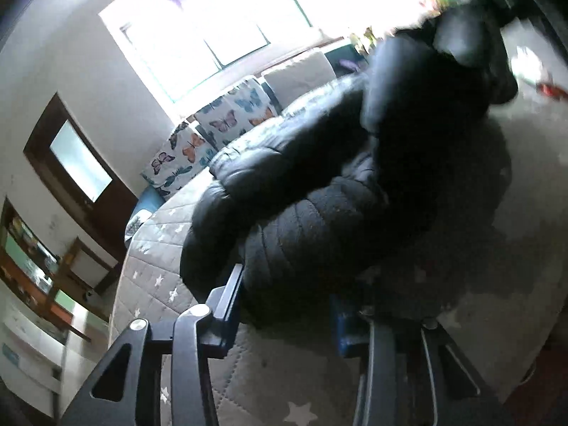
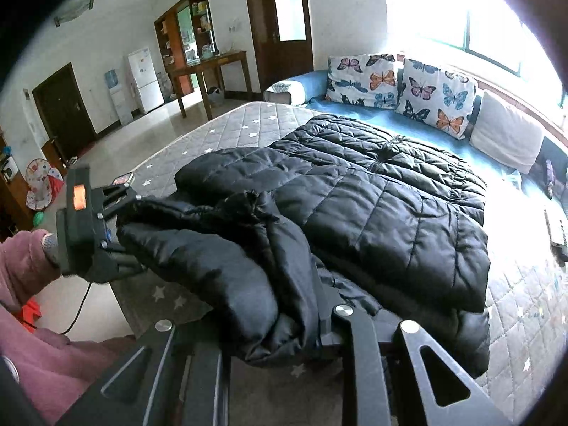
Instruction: Fold large clothes
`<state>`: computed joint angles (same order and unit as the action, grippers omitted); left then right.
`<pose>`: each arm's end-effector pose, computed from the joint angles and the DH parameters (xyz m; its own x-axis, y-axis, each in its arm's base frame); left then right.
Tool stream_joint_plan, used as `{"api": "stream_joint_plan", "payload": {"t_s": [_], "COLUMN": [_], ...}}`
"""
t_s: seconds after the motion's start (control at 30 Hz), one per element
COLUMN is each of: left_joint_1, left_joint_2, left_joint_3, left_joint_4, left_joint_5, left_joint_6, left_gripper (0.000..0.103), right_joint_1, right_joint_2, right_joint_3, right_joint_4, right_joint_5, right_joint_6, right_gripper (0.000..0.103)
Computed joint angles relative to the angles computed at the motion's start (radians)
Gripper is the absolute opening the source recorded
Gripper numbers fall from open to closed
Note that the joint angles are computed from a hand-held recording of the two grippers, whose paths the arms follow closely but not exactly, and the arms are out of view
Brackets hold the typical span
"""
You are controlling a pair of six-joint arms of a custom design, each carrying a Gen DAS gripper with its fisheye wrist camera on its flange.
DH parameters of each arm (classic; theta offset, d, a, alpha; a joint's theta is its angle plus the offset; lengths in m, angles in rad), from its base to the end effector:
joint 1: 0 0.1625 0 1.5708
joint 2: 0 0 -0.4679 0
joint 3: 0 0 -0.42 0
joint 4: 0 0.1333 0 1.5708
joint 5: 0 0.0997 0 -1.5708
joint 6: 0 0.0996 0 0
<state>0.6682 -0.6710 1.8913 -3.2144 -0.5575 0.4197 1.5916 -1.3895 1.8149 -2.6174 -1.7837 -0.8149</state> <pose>-0.3542 -0.5571 0.0519 -0.2576 0.4122 -0.8739 0.8986 0.4346 -0.0599 0.1248 -0.6022 0.4283 -0.6598 -0.5212 0.5414 -0.7245 0.6323 -0.2742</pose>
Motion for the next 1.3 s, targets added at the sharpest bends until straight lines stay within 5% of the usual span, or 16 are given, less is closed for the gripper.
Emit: {"api": "stream_joint_plan", "payload": {"t_s": [0.17, 0.43, 0.73, 0.9, 1.1, 1.3], "left_joint_1": [-0.029, -0.122, -0.100, -0.062, 0.024, 0.113], "left_joint_2": [-0.049, -0.239, -0.302, -0.262, -0.159, 0.044], "left_joint_3": [0.064, 0.253, 0.239, 0.096, -0.197, -0.594], "left_joint_4": [-0.045, 0.082, 0.090, 0.109, 0.228, 0.426], "left_joint_5": [-0.012, -0.012, -0.045, -0.055, -0.114, -0.151], "left_joint_6": [-0.041, -0.275, -0.333, -0.257, -0.193, -0.152], "left_gripper": [0.040, 0.040, 0.040, 0.041, 0.042, 0.042], "right_joint_1": [0.000, 0.039, 0.052, 0.056, 0.052, 0.048], "right_joint_2": [-0.065, -0.173, -0.077, 0.004, 0.201, 0.433], "right_joint_3": [0.068, 0.160, 0.042, -0.078, -0.362, -0.679], "right_joint_4": [-0.021, 0.064, 0.051, 0.049, 0.094, 0.147], "right_joint_5": [0.044, 0.053, 0.075, 0.091, 0.054, -0.102], "right_joint_6": [-0.032, -0.085, -0.108, -0.108, -0.067, -0.087], "right_gripper": [0.020, 0.020, 0.020, 0.020, 0.020, 0.020]}}
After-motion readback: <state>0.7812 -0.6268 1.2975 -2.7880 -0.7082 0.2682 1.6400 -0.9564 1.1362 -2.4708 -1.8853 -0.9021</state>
